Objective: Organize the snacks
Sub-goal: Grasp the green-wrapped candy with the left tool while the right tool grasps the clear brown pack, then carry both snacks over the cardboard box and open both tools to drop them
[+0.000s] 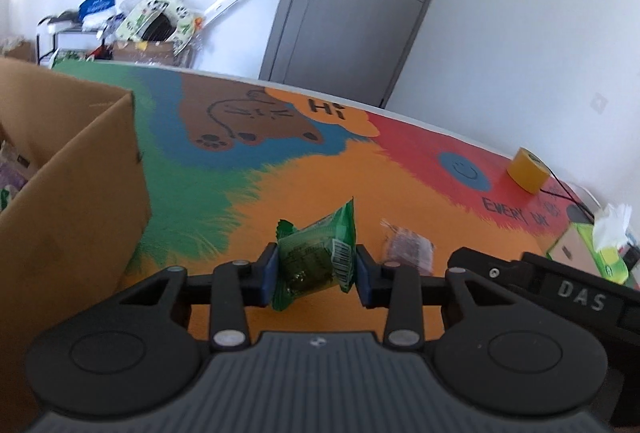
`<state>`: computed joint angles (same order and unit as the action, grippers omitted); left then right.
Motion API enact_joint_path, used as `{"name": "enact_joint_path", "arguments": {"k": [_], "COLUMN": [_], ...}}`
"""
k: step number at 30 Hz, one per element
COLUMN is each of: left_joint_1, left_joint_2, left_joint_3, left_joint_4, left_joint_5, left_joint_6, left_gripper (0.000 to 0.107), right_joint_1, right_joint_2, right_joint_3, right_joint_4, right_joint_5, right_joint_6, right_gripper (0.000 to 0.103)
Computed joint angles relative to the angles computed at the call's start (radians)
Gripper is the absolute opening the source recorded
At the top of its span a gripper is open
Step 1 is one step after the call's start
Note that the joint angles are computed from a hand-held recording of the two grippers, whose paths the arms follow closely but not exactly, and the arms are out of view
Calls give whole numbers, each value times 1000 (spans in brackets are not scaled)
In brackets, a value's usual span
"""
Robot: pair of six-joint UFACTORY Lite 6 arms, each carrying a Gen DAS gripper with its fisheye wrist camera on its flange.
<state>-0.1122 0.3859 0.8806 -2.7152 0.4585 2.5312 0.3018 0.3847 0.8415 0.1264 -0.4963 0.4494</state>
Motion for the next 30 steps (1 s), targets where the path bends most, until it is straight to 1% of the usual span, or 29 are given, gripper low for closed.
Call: {"name": "enact_joint_path", "arguments": {"k": [2,7,10,13,15,16,17,18,19,20,22,25,30], "left_joint_1": [5,15,14,11,12,9,6,4,2,-1,-8,-20,-41], "left_joint_2": [16,33,40,46,49,48,46,43,36,28,10,-18,-116], "left_joint_3": [24,46,55,59,60,58,54,51,44,34,16,-17,-113], "left_joint_4": [-12,-27,-63,-113,-133,-146,-152,-154,-152,-157,-163,-170,-160], "left_joint_5": [-15,-14,-21,-27,-33,-35,-36,-38,-38,-35,-35,-26,-14], "left_joint_6": [-17,-20,1,31,46,56,61,63,63,71,80,94,122], "left_gripper": [38,38,38,38,38,38,38,38,38,38,38,38,38], "right_joint_1": [11,20,18,24,28,30,34,44,45,42,28,34,59], "right_joint_2": [31,100,133,186,221,234,240,229,221,211,177,127,15], "right_joint_3": [48,154,208,283,329,342,344,323,310,296,242,160,-20], "right_joint_4": [33,18,-19,2,32,51,73,126,137,109,26,54,113], "right_joint_5": [24,60,80,117,151,164,170,151,151,148,128,81,-42], "right_joint_6": [-24,-5,33,7,-19,-33,-52,-108,-122,-94,14,14,42], "right_gripper": [70,70,70,70,65,56,50,46,39,35,34,33,33]}}
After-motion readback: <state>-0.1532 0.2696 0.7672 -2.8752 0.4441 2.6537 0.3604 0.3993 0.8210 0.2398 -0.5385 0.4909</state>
